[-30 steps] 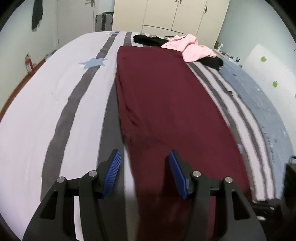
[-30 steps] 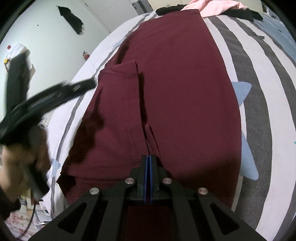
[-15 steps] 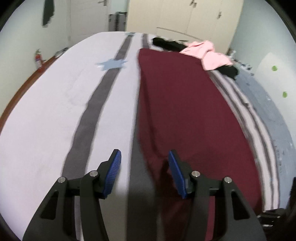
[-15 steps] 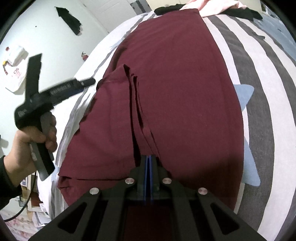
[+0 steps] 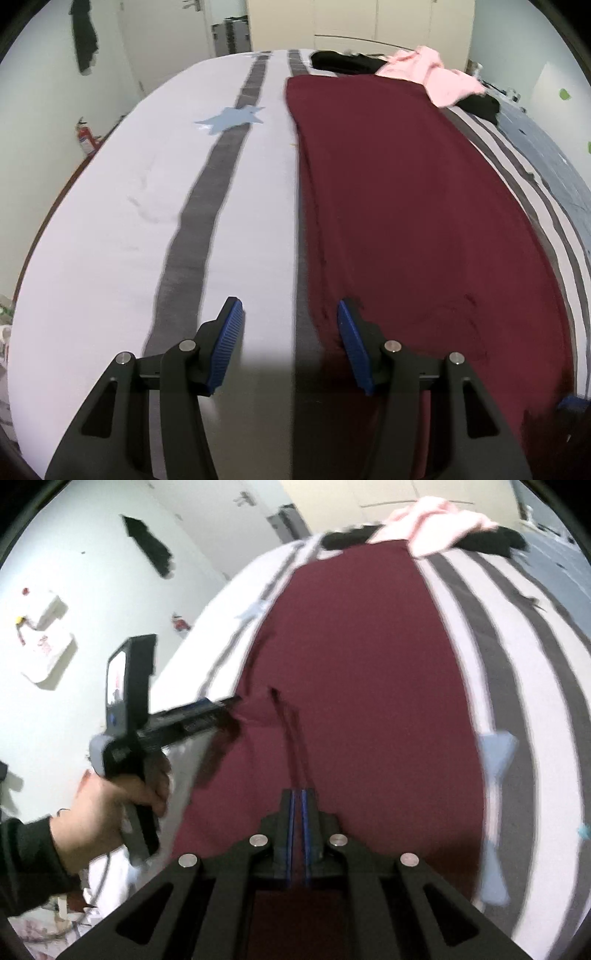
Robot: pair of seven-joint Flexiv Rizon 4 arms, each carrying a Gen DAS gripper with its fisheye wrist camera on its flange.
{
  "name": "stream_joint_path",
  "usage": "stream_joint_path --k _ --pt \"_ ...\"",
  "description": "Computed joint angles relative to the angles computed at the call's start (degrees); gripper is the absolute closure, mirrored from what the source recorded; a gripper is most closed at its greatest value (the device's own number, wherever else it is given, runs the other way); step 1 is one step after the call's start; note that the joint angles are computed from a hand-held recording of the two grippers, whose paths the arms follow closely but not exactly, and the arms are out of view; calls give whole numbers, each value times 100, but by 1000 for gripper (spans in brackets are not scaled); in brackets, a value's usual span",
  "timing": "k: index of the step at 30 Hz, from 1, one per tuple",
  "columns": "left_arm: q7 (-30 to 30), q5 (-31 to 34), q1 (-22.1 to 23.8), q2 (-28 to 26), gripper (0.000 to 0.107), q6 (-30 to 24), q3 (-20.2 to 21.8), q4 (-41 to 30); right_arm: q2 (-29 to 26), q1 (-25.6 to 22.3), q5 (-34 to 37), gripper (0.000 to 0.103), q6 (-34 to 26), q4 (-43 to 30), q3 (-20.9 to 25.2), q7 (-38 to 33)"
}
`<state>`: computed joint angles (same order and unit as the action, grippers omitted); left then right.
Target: Fold clothes
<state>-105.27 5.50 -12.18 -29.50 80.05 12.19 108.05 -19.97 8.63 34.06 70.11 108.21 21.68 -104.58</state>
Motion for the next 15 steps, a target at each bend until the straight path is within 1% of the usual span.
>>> stream_joint_path --k 1,2,3,5,7,8,9,10,11,12,13,15 --pt "-178 83 50 12 55 -25 15 -32 -99 19 28 97 -19 -121 58 -80" --pt "-33 -207 222 23 55 115 -156 53 -188 61 15 97 -9 -205 89 -130" --pt "97 -443 509 46 55 250 -456 142 -317 173 -99 97 6 -289 65 -95" --pt "420 -779 894 24 55 512 -901 198 -523 347 -362 97 30 -386 -42 140" --pt "844 -928 1310 -40 55 682 -1441 197 -702 427 -582 97 66 -472 -97 381" --pt "1199 -1130 1443 -94 55 748 -1671 208 -755 412 -632 97 111 -498 -85 475" --pt "1505 -1334 1416 -155 55 766 -1726 172 -800 378 -656 97 164 -526 -64 570" --pt "1478 -1166 1314 -266 55 570 -1595 -30 -846 339 -671 97 219 -559 -43 668" --pt "1364 -973 1052 -392 55 308 -1283 -300 -877 320 -705 97 297 -569 -40 773" --pt "1441 -946 896 -509 55 148 -1120 -480 -903 310 -773 97 348 -562 -44 863" --pt "1596 -1118 899 -547 53 192 -1091 -473 -928 301 -853 97 381 -553 -48 946" --pt "1554 -1185 829 -541 51 341 -950 -435 -983 343 -1069 97 451 -490 -104 1142"
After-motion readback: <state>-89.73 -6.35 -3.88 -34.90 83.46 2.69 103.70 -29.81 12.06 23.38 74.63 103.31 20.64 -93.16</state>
